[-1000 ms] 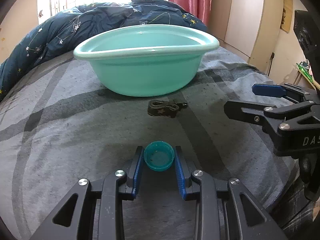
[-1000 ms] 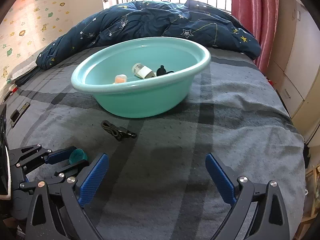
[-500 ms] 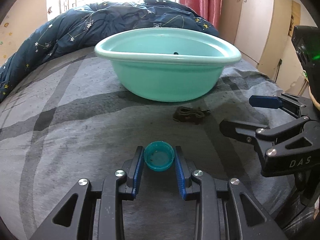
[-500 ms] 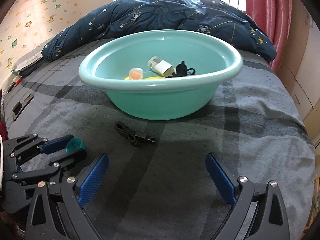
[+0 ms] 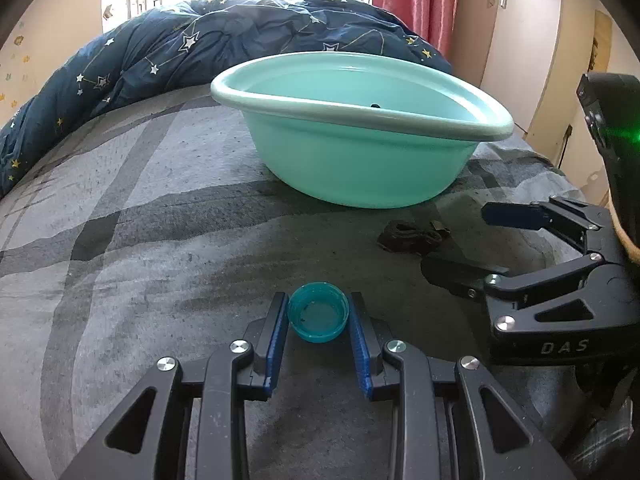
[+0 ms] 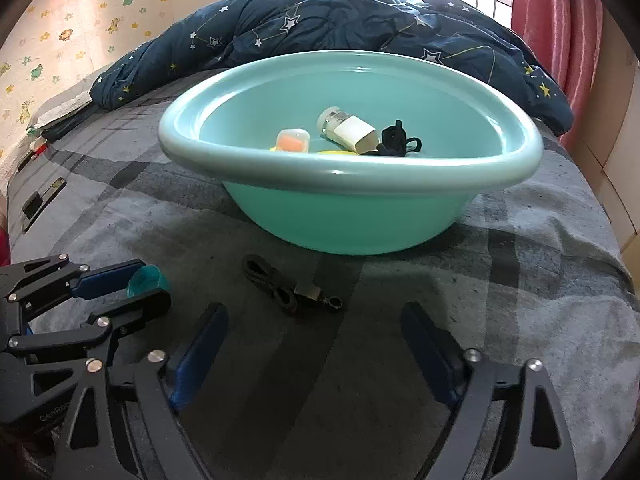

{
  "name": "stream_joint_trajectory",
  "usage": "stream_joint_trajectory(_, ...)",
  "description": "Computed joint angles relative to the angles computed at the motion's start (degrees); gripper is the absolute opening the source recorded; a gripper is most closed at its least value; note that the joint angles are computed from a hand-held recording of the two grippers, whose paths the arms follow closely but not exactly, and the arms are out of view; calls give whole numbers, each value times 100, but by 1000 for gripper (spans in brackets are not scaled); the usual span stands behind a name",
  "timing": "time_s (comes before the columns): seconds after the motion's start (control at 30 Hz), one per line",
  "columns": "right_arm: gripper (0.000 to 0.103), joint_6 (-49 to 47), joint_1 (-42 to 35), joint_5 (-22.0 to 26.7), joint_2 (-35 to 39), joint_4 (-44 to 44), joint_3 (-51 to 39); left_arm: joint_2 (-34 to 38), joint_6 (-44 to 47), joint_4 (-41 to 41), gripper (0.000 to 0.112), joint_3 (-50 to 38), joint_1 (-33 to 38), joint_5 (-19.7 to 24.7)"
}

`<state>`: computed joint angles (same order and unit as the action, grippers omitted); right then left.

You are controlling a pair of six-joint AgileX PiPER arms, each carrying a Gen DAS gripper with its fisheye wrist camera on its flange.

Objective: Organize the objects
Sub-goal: 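Grasp the black hair clip with the right gripper while the left gripper holds the teal cap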

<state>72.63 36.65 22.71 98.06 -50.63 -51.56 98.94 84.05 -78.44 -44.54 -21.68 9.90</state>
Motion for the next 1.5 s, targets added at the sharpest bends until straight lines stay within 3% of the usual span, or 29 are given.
stream_joint_trajectory(0.37,66,-284,-44,-124,325,63,-262,214,-52,47,32,-200,142,156)
stream_joint_trajectory(0.43,60,-363,-52,-154,378,101,-298,219,-69,63,32,-204,137,149)
stream_joint_trajectory(0.53,42,-453,-53,-206,404,131,-302,253,-92,82,32,-233,148,153)
stream_joint_trajectory(0.67,36,-219,-7,-284,324,-141,-202,268,-68,41,32,-236,138,129)
stream_joint_trajectory(1.27,34,22,275,-126,-304,-290,233,-172,180,-211,32,59,-42,-43)
stream_joint_trajectory(1.3,33,59,301,-108,-356,-312,270,-216,211,-244,32,93,-54,-51)
stream_joint_trajectory(1.37,9,87,344,-62,-483,-331,347,-298,193,-226,32,141,-81,-65)
stream_joint_trajectory(1.5,9,64,380,49,-594,-273,418,-434,217,-249,32,230,-124,-103)
